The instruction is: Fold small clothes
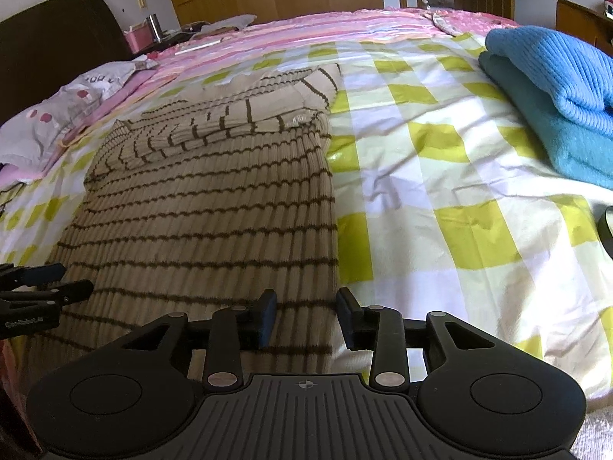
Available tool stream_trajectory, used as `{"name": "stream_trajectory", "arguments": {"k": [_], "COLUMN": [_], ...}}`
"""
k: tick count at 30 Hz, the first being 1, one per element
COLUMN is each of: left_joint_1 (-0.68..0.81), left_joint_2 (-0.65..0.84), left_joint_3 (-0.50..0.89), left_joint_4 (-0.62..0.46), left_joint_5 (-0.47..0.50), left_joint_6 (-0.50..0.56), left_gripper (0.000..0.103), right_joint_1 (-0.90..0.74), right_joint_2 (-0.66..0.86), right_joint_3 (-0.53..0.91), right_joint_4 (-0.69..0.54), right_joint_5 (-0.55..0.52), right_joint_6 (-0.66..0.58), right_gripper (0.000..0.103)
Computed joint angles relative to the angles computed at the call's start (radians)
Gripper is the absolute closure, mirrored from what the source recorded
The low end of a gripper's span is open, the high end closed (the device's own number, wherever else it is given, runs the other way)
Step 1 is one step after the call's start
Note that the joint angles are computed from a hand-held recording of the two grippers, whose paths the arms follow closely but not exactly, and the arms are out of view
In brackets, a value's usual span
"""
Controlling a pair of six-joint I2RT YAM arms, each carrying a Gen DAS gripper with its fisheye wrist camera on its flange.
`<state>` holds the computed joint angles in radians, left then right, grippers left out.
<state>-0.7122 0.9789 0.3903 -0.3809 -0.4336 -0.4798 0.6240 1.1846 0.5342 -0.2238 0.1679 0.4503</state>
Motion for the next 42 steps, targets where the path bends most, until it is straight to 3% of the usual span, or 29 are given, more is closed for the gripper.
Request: {"name": "stream_trajectory", "arguments": {"k": [29, 42], "left_joint_1": [-0.201, -0.250], "left_joint_2": [-0.190, -0.198], "left_joint_3": [-0.026, -0.012], "left_joint_4": [-0.286, -0.346], "left_joint_5": [-0.029, -0.037], "left_joint_6": [-0.227, -0.279], "left_gripper": [0.030, 0.029], "right_joint_1": [0.018, 0.042], "right_joint_2": [-0.139, -0.169], "right_joint_3": [-0.080, -0.093], "right_joint_4": [-0.077, -0.095], "right_joint_5": [0.016, 0.053], "right_joint_6": [-0.002, 0.000], "right_gripper": [0.060, 0.060]}}
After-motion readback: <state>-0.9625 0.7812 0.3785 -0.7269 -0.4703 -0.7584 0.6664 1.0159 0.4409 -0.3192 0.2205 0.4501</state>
